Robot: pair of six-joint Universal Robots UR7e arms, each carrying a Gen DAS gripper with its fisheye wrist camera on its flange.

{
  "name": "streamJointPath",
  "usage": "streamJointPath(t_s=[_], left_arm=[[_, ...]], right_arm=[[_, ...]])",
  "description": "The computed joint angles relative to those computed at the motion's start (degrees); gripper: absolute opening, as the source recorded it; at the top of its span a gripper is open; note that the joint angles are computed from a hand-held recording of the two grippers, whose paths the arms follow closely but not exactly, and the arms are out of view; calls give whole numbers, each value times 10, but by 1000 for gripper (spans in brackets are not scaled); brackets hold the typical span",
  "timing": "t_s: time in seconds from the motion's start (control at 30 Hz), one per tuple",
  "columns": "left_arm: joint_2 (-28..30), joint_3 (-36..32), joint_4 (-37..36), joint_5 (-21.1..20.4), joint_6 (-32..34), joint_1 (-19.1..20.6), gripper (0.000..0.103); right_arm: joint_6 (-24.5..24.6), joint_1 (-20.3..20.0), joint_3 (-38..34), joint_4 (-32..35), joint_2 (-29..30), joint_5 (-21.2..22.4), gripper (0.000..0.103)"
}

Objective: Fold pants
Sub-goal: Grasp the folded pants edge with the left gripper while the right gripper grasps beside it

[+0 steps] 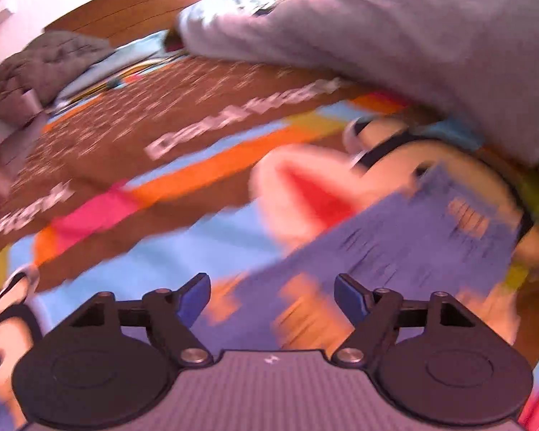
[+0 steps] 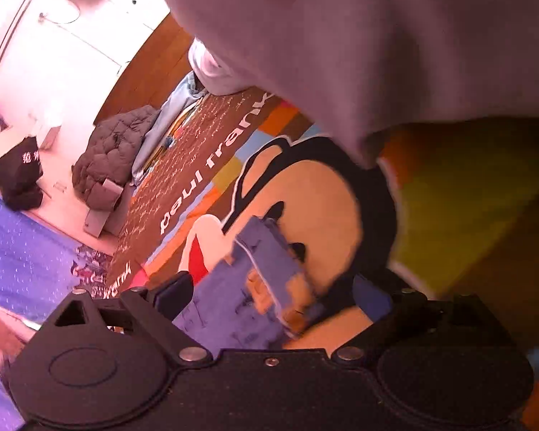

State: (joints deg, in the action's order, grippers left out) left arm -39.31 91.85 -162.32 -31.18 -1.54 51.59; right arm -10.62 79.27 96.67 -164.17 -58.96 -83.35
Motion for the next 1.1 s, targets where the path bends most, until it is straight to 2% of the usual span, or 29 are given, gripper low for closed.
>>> streamJointPath(t_s=[0.07,0.17,0.23,0.3,0.33,0.4,0.5,0.6,0.67,0.7,0.73,0.83,0.87,0.9,0.97,1.0,1.1], left_arm=[[43,-70,4,-29,20,3,82],[103,-177,59,-84,33,18,84],[144,-248,110,-111,33,28,84],[182,-307,159,-115,36,32,84],[202,-338,188,-111,38,34,84],[230,-384,239,-100,28,38,86],[251,-427,296,-97,-8,43,91],[263,-477,381,-105,-53,45,91],[268,-504,425,-101,-74,42,91],[268,-509,437,-95,-87,39,88],[266,-513,453,-88,-115,36,85],[263,-547,532,-104,-237,33,78],[264,-561,559,-116,-277,33,78],[267,-583,595,-138,-319,34,76],[271,-618,633,-192,-365,38,76],[269,-624,633,-218,-376,39,76],[272,-637,620,-249,-363,37,70]], right_arm=[[-9,-14,14,24,-19,29,96],[-7,-34,29,61,-30,83,88],[-25,-32,34,59,-30,82,84],[-50,-25,36,57,-28,72,82],[-50,-25,36,57,-28,75,79],[-17,-23,32,51,-23,57,71],[18,-23,26,48,-16,50,67],[31,-17,24,34,-9,40,63],[51,-18,31,14,-8,38,58],[69,-17,31,2,-4,33,51],[83,-17,30,-7,0,28,44],[121,-11,34,-45,11,7,35],[116,-9,36,-54,12,1,33],[104,-3,41,-69,13,-14,27],[67,10,53,-104,13,-40,21],[37,19,60,-123,14,-54,20],[-71,49,82,-185,22,-100,17]])
